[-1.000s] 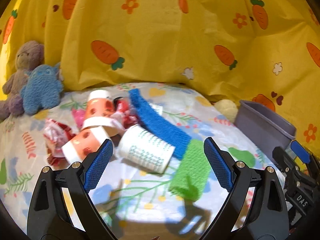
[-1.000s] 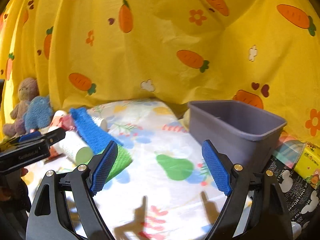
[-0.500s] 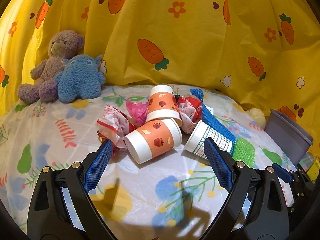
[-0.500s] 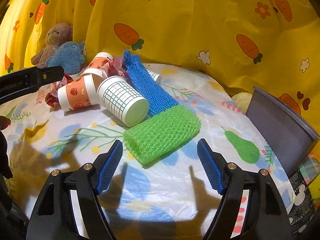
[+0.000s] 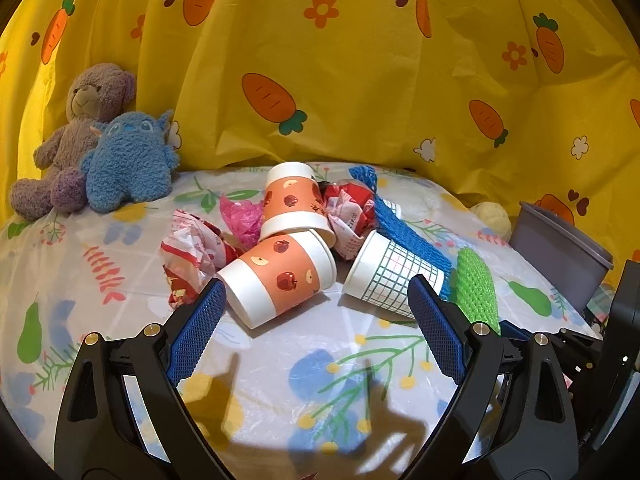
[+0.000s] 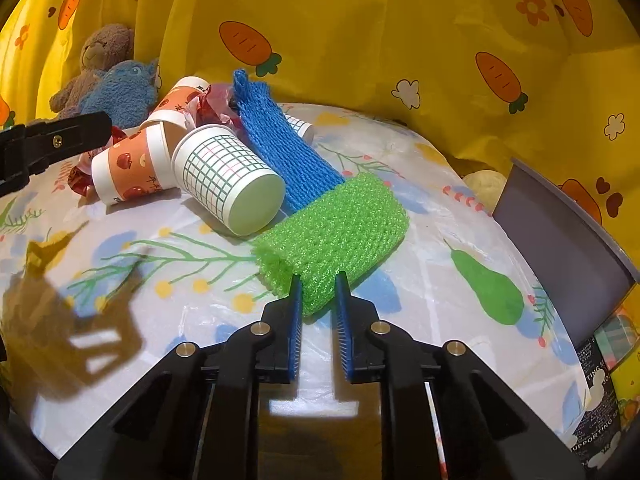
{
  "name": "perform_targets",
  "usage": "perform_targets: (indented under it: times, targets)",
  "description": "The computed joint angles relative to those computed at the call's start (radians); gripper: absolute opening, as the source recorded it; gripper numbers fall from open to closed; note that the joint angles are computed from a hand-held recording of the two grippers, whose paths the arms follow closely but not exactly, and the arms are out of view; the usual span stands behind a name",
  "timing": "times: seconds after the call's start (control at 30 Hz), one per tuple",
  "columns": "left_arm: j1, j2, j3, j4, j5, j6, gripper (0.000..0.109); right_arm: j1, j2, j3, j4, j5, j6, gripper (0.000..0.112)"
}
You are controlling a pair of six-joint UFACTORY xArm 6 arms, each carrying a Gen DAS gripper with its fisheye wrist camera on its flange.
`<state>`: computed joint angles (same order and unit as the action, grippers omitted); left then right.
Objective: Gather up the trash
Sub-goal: 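Move both tools back toward the remaining trash pile, then grasp the green foam sleeve with the right tool while the left tool grasps the grid cup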
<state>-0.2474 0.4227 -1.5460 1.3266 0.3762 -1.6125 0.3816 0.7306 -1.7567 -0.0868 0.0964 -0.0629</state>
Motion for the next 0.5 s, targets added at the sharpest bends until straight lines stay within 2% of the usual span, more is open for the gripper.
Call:
perform_targets:
  times: [0.23,0.4,0.5]
  targets:
    - [0.002,0.086,-0.087,-0.170,-0.084,0.190,0.091,-0.014,-0.039,0.061,0.155,-0.073,-0.105,0.008]
    - [0.003,0.169,-0.174,-0.381,-0.133,0.408,0.091,-0.017,-0.063,0.085,0.306,-0.092,-0.219,0.008]
    - [-0.002,0.223,-0.238,-0.540,-0.132,0.585,0.091,-0.012,-0.073,0.092,0.412,-0.097,-0.310,0.008]
